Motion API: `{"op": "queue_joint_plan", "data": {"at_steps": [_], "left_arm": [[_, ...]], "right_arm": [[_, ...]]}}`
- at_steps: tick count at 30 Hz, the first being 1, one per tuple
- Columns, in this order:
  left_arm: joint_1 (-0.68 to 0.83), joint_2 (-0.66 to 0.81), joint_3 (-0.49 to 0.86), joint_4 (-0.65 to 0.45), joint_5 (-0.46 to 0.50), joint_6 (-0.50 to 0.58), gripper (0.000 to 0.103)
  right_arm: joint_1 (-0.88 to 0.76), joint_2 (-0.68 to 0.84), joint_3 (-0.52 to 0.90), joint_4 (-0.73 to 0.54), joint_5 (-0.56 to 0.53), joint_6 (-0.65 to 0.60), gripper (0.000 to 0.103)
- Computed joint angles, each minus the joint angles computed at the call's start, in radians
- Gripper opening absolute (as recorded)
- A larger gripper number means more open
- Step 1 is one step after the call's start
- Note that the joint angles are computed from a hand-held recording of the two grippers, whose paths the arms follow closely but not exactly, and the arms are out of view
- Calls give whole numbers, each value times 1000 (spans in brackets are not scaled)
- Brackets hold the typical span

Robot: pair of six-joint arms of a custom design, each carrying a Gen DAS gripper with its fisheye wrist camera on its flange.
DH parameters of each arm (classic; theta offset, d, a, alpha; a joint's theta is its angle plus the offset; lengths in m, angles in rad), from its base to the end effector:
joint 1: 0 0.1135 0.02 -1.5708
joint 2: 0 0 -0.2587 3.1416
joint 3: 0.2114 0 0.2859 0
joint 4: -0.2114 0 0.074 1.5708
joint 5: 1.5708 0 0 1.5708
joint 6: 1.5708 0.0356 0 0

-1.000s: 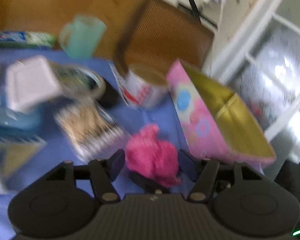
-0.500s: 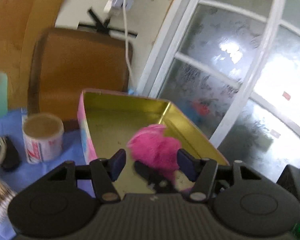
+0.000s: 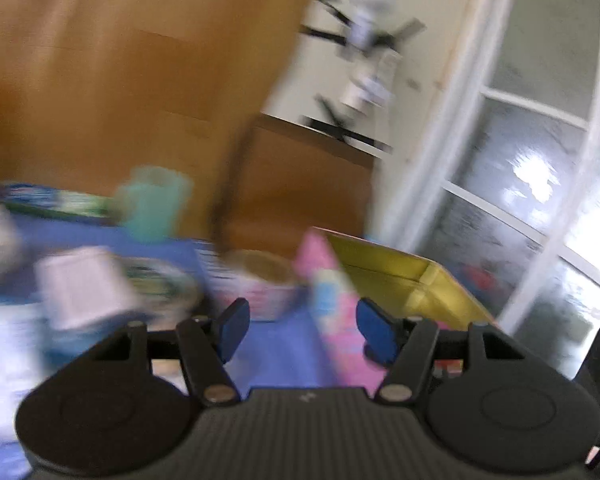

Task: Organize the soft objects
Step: 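Grasp the white wet-wipe packet with the left gripper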

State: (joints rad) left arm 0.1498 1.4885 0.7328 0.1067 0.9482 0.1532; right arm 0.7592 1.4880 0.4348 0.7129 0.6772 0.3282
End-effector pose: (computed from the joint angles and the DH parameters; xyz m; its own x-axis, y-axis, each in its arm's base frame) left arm 0.3196 0.0190 0.1660 -0.5062 0.0136 -0.8623 0.6377 0.6791 -0.3637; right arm 0.2221 0.1800 0.1241 -0.2640 0.0958 -0.9598 -0.0242 0.9941 0.1059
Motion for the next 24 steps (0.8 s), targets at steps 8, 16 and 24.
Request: {"op": "queue_joint_plan", "data": {"at_steps": [8, 16, 24], "left_arm": [[349, 297, 270, -193, -4, 46, 58], [285, 474, 426, -334, -128, 100, 50], [249, 227, 241, -300, -26, 137, 41]], "right_arm": [[-1, 368, 437, -204, -382, -13, 63], [-32, 635, 828, -446, -599, 45, 63], [37, 479, 585, -221, -412, -5, 50]]}}
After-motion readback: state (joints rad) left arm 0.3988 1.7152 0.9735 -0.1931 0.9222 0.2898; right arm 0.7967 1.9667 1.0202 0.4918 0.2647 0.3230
